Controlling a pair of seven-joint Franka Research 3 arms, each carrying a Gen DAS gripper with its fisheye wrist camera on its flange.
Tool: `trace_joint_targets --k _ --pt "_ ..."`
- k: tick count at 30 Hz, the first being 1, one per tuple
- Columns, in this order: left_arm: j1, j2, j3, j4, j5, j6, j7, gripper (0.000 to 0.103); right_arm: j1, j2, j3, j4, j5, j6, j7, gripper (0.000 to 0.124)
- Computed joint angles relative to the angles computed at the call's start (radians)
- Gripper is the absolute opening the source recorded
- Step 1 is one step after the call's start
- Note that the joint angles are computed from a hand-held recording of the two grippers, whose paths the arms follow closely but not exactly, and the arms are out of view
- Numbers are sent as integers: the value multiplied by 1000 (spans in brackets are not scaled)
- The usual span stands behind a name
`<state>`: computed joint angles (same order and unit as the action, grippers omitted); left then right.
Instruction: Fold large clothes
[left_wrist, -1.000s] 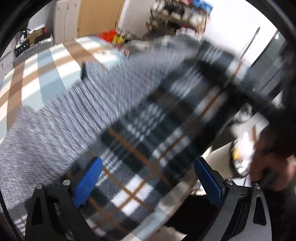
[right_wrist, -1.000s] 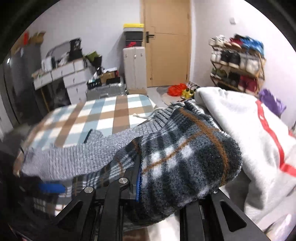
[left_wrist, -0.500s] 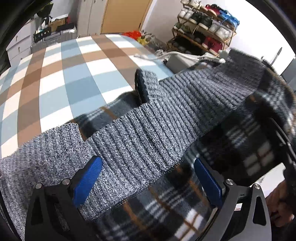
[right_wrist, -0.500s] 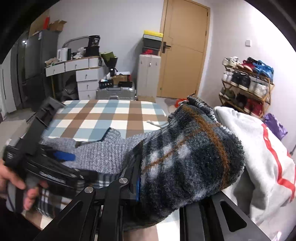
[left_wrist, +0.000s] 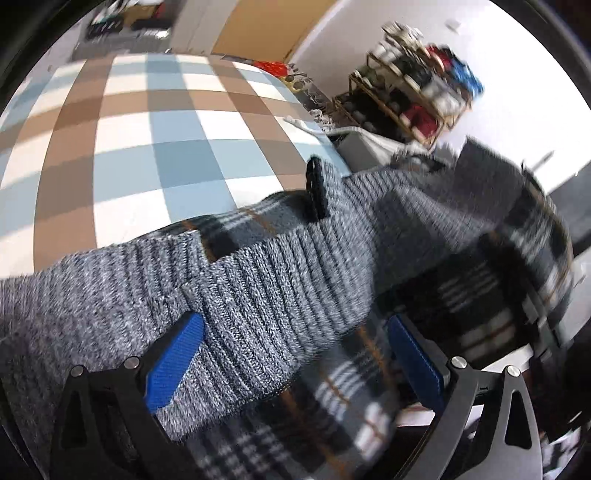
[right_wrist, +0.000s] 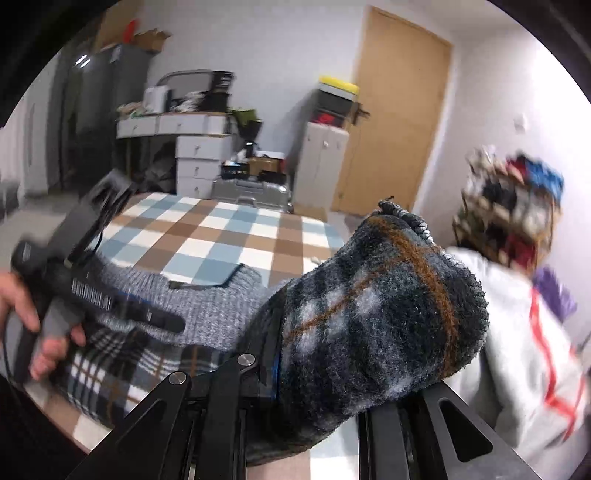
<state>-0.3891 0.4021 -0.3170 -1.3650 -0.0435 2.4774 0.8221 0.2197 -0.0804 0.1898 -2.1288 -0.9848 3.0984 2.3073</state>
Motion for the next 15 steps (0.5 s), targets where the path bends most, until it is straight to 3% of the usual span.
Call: trace_joint_targets --k 3,6,8,12,15 --pt "33 -121 -17 -128 -66 45 -1 97 12 -7 7 4 2 -7 -20 16" --pt "3 -226 25 -198 78 -32 -54 97 19 -9 9 9 48 -11 -51 16" --pt "13 -264 36 -252 95 -42 -73 97 17 -11 19 16 35 -23 -49 16" --pt "70 -274 30 -361 -75 71 -18 97 -4 8 64 75 -252 -89 101 16" --pt "84 -287 18 -399 -137 126 56 97 63 32 21 95 -140 -129 -4 16"
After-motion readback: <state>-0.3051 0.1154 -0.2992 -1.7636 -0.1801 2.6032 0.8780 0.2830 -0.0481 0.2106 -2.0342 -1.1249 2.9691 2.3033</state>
